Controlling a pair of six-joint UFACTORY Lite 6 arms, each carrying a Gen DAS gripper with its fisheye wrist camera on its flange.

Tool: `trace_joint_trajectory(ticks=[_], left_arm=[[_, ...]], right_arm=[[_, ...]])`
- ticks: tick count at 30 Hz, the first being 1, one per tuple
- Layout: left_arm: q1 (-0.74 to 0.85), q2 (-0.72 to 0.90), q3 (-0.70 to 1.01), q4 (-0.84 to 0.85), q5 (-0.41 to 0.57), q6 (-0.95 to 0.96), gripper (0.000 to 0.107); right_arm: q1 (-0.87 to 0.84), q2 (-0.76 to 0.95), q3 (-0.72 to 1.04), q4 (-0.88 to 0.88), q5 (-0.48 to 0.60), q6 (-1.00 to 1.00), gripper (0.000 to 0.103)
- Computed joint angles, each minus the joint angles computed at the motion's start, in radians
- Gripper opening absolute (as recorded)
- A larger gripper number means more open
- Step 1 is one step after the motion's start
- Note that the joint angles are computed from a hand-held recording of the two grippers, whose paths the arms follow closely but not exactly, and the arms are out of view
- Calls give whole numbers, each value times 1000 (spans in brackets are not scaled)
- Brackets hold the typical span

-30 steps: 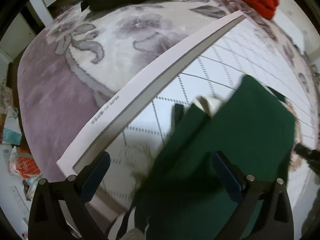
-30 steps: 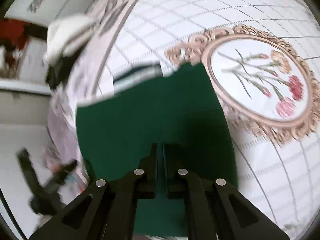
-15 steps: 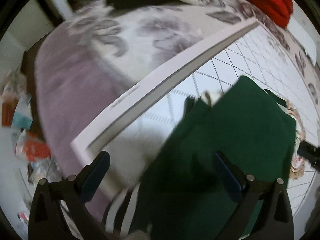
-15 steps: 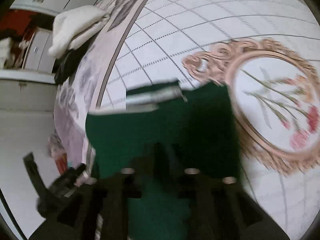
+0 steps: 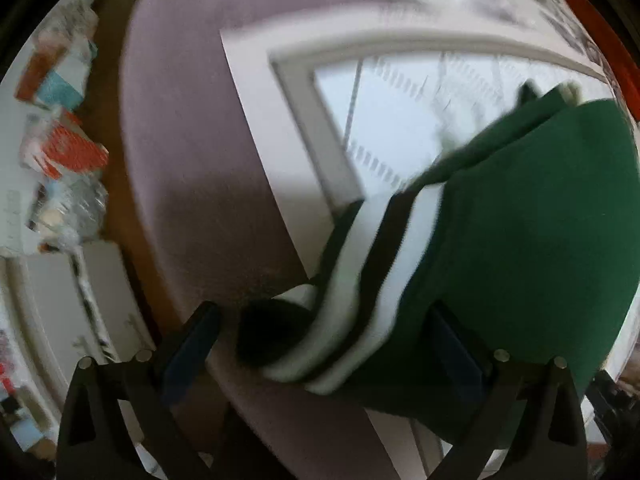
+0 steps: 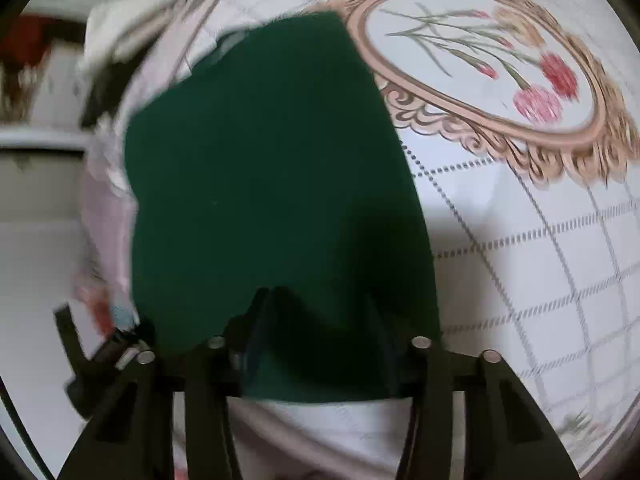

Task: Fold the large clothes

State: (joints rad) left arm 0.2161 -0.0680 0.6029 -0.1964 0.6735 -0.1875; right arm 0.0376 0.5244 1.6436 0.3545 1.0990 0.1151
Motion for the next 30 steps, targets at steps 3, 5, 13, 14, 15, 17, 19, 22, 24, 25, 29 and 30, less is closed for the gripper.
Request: trace_joint_trajectory(ticks=[3,5,13,14,15,17,19,22,24,25,29,30], left_arm=[[32,-59,-18,-26,40,33,103],[55,-120,-7,-49,123,44,103],[167,-275,-192,-508,193,349,103],[170,-248,-218,-591,164,416,102],[176,-230,-220,-641,146,459,102],[169,-192,-222,-740,85,553,102],[157,-133,-212,-854,35,659,102],[149,-95,-219,-992,-6,793,103],[143,-102,-224,-1030,-16,831,103],[142,-100,-218,-1026,-19,833,103],[158,-124,-224,-1016,-7,849,102],[174,-149,-219,-958,26,798,101]], right_arm=[[42,83,102,-69,36,34,51],[4,115,181,-11,113,0,58],[-366,21,-184,395,66,-391,77],[-396,72,-196,457,79,-456,77],[-414,113,-205,508,94,-509,77],[-446,208,-191,640,154,-638,89],[-448,276,-136,705,215,-688,93],[-413,366,-35,734,262,-682,93],[-380,415,37,744,271,-656,93],[-365,431,65,745,270,-638,93],[-328,461,116,750,249,-598,93],[-329,471,137,740,260,-587,91]])
